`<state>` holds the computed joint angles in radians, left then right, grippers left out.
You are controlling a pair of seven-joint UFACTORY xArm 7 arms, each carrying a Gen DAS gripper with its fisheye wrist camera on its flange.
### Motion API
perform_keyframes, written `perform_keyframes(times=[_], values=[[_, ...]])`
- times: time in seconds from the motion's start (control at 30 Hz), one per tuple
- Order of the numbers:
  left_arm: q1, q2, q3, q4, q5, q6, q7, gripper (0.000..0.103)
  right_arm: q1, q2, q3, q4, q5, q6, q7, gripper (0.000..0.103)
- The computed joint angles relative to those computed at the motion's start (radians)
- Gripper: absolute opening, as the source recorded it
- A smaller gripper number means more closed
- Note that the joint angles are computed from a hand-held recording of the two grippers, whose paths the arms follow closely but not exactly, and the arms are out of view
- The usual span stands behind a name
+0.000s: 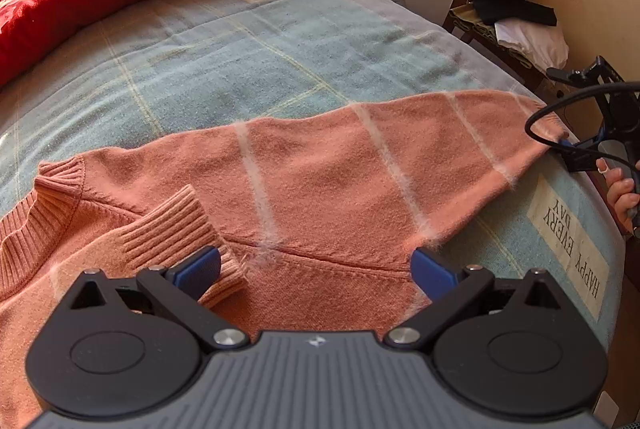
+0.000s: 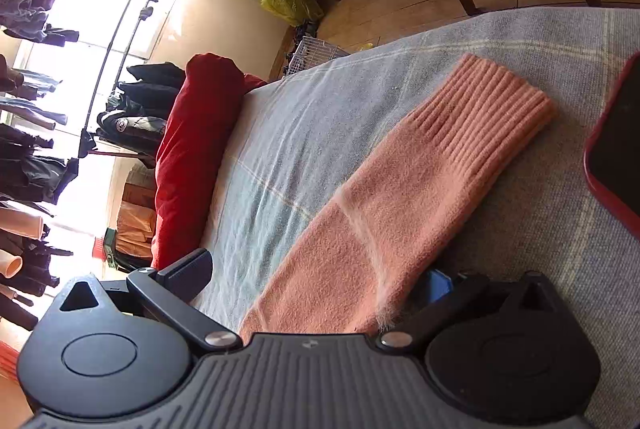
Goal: Fold clothes
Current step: 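Close the right gripper on the sleeve cuff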
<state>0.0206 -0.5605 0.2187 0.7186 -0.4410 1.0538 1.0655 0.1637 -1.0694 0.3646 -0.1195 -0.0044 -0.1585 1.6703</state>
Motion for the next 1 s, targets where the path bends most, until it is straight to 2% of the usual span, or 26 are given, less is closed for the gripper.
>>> perform_keyframes(times=[0.13, 0.23, 0.33, 0.4, 0.43, 0.6, 0.67, 0.77, 0.87, 1.0], values=[[0.001, -0.005, -0.004, -0.007, 0.004, -0.002, -0.001, 0.101, -0.055, 0.147, -0.038, 0.047, -0.015, -0.093, -0.092, 0.103], [0.003, -0.016, -0.01, -0.018, 0.017, -0.011, -0.002, 0.101, -0.047, 0.177, -0.05, 0.072, 0.008, -0.078, -0.137, 0.103], [0.002, -0.025, -0.01, -0.026, 0.028, -0.015, 0.001, 0.101, -0.001, 0.142, -0.018, 0.052, 0.061, -0.095, -0.084, 0.103], [0.002, -0.031, -0.01, -0.032, 0.036, -0.019, 0.001, 0.101, -0.005, 0.145, 0.046, 0.045, 0.08, -0.121, -0.041, 0.103], [0.002, -0.031, -0.01, -0.032, 0.038, -0.017, -0.002, 0.101, -0.013, 0.158, 0.053, 0.051, 0.069, -0.123, -0.057, 0.103], [0.002, -0.033, -0.005, -0.036, 0.036, -0.023, -0.008, 0.101, -0.01, 0.378, -0.123, 0.112, 0.005, -0.276, -0.255, 0.103], [0.002, -0.04, -0.004, -0.044, 0.035, -0.028, -0.012, 0.101, 0.003, 0.416, -0.154, 0.119, 0.013, -0.31, -0.287, 0.103], [0.001, -0.047, 0.003, -0.044, 0.033, -0.019, -0.012, 0.101, 0.018, 0.37, -0.112, 0.105, 0.07, -0.286, -0.301, 0.103], [0.005, -0.052, 0.006, -0.044, 0.041, -0.014, -0.01, 0.101, 0.004, 0.362, -0.035, 0.086, 0.146, -0.317, -0.291, 0.103], [0.018, -0.059, 0.012, -0.046, 0.056, -0.012, -0.01, 0.101, 0.007, 0.362, -0.021, 0.099, 0.201, -0.292, -0.287, 0.103]])
